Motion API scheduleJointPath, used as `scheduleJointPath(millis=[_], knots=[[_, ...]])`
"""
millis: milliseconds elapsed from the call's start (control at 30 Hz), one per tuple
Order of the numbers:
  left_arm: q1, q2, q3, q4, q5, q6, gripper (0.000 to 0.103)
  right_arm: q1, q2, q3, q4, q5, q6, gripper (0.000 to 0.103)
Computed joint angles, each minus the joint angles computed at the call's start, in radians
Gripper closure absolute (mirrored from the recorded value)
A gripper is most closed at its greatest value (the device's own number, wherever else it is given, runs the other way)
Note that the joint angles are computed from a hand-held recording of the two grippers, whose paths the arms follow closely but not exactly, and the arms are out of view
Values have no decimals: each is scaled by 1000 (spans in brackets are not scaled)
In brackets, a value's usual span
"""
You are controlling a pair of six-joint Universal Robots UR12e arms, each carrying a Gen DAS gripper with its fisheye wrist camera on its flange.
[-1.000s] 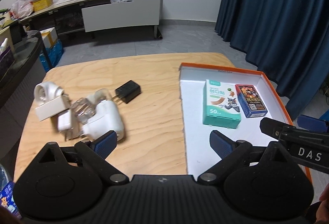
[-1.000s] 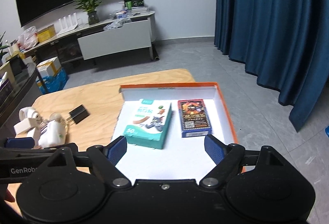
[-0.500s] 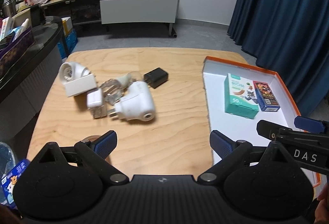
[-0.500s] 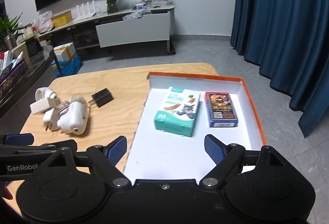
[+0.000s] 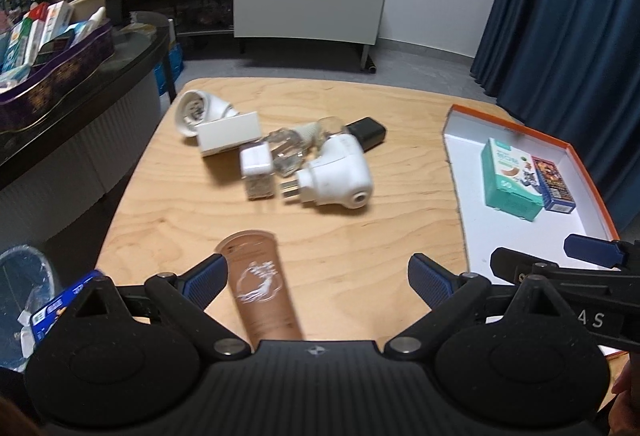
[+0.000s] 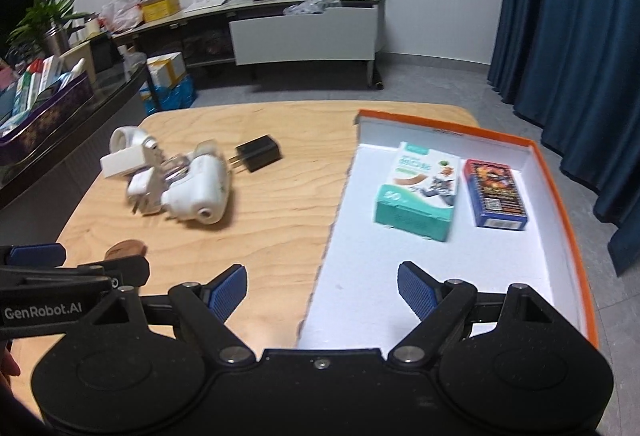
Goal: Organize rigid objects
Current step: 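Grasp the blue toothpick case with left gripper while right reaches the brown tube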
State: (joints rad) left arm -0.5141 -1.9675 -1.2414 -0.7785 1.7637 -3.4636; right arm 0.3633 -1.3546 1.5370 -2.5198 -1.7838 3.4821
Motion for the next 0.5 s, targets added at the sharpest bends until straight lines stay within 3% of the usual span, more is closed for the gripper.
scheduleJointPath(millis=[200, 333, 500], knots=[[22, 43, -77, 70, -38, 19, 3, 8, 4, -2, 0, 44, -9, 6], [40, 84, -162, 146, 31, 99, 2, 17, 2, 2, -1, 46, -21, 6], [87, 133, -238, 134, 87, 115, 0, 19, 4, 4, -3, 68, 0, 6]])
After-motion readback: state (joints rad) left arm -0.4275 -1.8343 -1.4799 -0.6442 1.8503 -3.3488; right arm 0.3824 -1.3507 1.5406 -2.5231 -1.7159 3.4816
